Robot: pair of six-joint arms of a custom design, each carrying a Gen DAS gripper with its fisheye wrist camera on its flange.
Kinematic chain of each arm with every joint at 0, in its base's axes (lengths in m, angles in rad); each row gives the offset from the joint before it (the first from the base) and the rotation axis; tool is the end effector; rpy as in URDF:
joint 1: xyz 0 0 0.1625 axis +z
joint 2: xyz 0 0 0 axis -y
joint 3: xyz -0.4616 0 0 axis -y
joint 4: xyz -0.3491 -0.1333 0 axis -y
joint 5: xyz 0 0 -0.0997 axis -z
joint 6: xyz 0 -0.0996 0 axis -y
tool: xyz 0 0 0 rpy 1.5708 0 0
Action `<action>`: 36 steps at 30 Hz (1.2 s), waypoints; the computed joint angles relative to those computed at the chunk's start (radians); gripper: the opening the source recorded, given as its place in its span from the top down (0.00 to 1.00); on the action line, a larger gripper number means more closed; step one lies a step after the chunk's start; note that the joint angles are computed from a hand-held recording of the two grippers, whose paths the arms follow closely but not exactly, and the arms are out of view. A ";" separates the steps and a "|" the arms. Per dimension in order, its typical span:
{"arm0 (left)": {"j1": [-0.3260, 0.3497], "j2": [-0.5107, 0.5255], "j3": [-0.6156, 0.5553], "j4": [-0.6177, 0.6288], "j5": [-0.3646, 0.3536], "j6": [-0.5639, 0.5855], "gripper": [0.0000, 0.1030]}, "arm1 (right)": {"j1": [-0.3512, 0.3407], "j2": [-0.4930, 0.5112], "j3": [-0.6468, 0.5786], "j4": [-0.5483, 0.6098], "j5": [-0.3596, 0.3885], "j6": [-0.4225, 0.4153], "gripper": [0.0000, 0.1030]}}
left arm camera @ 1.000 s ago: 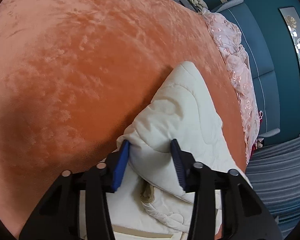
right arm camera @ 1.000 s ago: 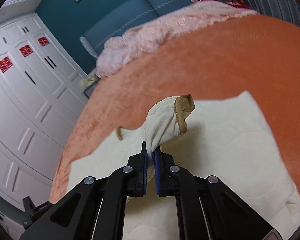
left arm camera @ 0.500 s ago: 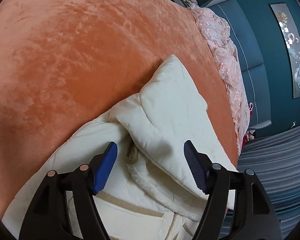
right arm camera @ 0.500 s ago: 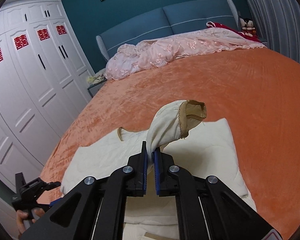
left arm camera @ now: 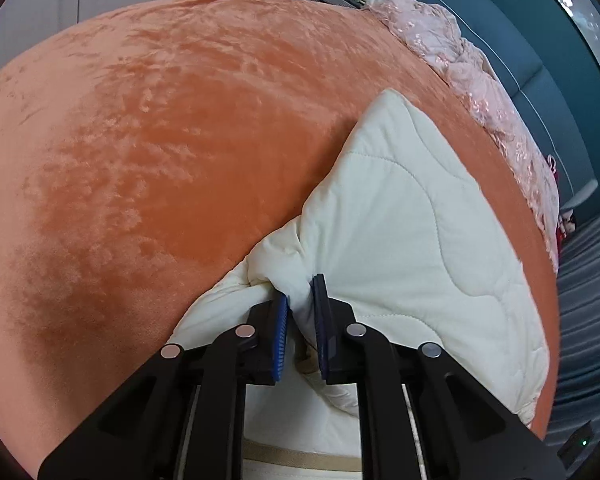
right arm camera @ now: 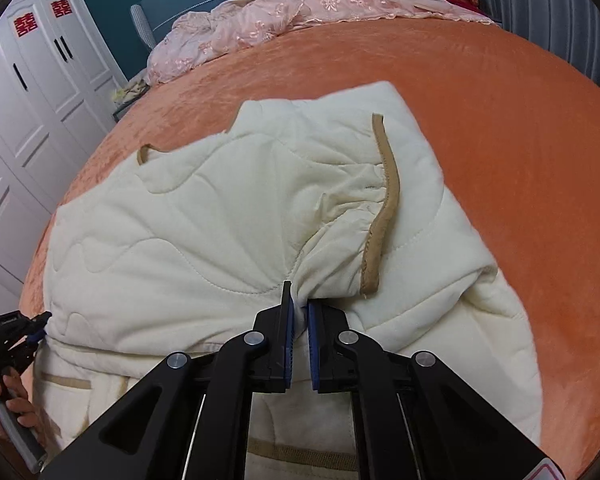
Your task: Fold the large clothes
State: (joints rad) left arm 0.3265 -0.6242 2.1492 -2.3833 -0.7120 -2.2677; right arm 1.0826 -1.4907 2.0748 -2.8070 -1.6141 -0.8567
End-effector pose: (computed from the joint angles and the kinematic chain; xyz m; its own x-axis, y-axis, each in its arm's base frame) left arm -0.3341 -0.3335 -0.0309 -0.7160 -0.6852 -0.1336 -0.2613 0.4405 -0.8589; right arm -0.1055 -0.4736 0.4115 -0.8515 -0.2084 0.4811 -0.4133 0.8314 -0.3715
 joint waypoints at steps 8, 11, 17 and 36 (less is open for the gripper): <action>-0.018 0.046 -0.061 0.170 0.031 -0.012 0.87 | -0.036 -0.006 -0.005 0.025 0.053 -0.002 0.91; -0.062 0.010 -0.131 0.368 -0.027 -0.051 0.78 | -0.036 -0.087 0.019 0.036 0.065 0.012 0.79; -0.113 0.007 -0.291 0.632 0.039 -0.045 0.68 | 0.028 -0.167 0.096 -0.050 0.109 -0.028 0.77; 0.036 0.214 -0.407 0.470 0.055 0.273 0.68 | 0.166 -0.059 0.069 -0.047 -0.082 -0.041 0.83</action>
State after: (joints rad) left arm 0.3629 -0.4102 1.7421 -1.9136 -0.6568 -1.9950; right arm 1.2483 -1.5495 2.1441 -2.8539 -1.6962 -0.8973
